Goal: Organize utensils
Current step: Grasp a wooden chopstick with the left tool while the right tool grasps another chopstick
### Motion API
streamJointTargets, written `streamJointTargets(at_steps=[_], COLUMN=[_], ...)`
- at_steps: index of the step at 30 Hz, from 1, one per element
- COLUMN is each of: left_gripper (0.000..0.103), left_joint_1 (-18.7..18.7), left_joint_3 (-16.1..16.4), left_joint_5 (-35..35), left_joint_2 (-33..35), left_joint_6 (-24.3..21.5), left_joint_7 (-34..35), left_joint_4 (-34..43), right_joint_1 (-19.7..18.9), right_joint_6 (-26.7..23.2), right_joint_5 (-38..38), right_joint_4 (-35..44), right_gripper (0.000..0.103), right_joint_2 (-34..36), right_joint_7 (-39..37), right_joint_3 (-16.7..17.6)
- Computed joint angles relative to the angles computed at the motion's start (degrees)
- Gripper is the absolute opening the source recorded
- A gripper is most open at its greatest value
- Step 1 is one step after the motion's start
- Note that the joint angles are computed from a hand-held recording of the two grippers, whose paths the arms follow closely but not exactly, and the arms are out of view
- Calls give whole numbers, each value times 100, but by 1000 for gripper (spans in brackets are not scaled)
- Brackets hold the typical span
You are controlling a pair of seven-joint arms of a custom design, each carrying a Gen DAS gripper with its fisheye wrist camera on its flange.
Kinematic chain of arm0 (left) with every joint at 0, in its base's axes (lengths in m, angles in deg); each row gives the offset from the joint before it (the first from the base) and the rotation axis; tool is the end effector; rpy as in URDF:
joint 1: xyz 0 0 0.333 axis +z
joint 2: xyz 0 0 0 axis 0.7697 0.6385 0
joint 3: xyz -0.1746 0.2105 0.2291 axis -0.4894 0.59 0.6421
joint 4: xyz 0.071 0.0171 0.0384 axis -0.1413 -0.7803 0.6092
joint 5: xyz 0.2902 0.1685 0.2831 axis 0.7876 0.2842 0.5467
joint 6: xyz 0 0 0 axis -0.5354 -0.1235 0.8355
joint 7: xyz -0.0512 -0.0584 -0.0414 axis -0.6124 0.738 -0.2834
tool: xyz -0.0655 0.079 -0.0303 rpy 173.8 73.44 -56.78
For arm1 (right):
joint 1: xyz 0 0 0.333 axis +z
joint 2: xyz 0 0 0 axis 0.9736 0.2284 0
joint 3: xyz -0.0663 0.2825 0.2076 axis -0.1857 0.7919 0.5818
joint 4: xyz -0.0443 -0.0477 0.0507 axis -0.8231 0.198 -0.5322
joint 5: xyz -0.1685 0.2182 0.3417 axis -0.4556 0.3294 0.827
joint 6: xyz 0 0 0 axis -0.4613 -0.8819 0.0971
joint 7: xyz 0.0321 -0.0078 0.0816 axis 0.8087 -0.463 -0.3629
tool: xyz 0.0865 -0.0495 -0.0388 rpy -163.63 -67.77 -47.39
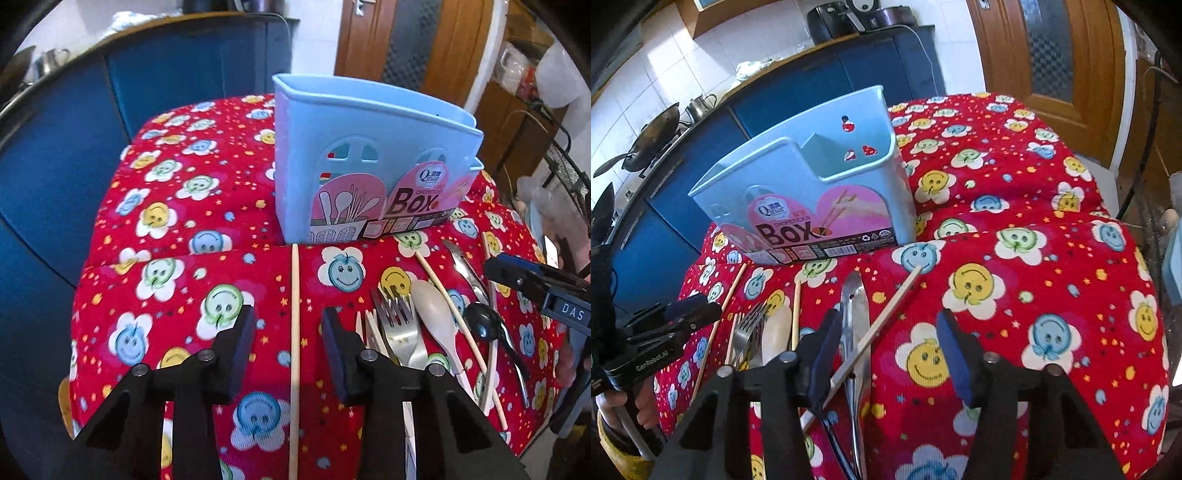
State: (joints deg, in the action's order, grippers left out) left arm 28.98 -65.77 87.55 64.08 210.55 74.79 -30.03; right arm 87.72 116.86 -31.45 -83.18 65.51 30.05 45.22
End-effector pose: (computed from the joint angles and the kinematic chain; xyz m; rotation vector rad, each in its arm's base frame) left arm 0.5596 -0.3845 0.4001 -2.0830 1.7333 -0.5630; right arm 0.6382 0.1510 0.3922 -2.0539 1.3731 -0.0631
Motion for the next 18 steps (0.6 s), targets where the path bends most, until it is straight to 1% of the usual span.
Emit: streamJointTargets(at_steps=[1, 2, 4, 6, 7, 8, 10, 12, 13, 16, 18], left_gripper=[36, 33, 25, 23, 21, 20, 19, 14, 9, 5, 5], left_joint_1=[96, 161, 395, 490, 522, 618, 729, 764, 766, 711, 670], left_joint_3=[-34, -58, -170, -216, -227, -306, -399, -438, -432, -360, -304], left_joint_5=[-187, -338, -874, -1175, -1271, -1513, -1896, -2143, -2220, -2289, -2284], left_joint_2=[34, 62, 143, 201, 217, 256, 302, 358, 399, 441, 412], left_joint_6=[164, 275, 668, 806, 856, 876, 865, 710, 635, 577, 693], left_joint_7=[183, 323, 839, 1197, 1360, 1671, 2081, 2411, 2532, 2647, 2562], left_joint_4=[-11, -10, -50, -27, -15, 24, 85, 210, 282, 350, 292], right_joint_1=[12, 25, 48, 78, 89, 90, 88, 66, 48, -64, -121], right_joint_6=[-40, -100, -174, -97, -97, -131, -204, -194, -193, -294, -315], right_joint_5=[-64, -151, -310, -426, -489, -536, -606, -580, -530, -176, 103], right_joint_4=[51, 113, 211, 239, 267, 309, 373, 402, 414, 458, 443], right_gripper=[52, 49, 45, 39, 34, 29, 21, 18, 16, 7, 6], right_joint_2=[42, 92, 173, 203, 222, 252, 303, 333, 343, 365, 344], right_joint_7=[74, 186, 382, 468, 526, 595, 761, 783, 756, 536, 312], right_joint_3=[-13, -29, -48, -44, -46, -48, -55, -32, -11, 78, 129])
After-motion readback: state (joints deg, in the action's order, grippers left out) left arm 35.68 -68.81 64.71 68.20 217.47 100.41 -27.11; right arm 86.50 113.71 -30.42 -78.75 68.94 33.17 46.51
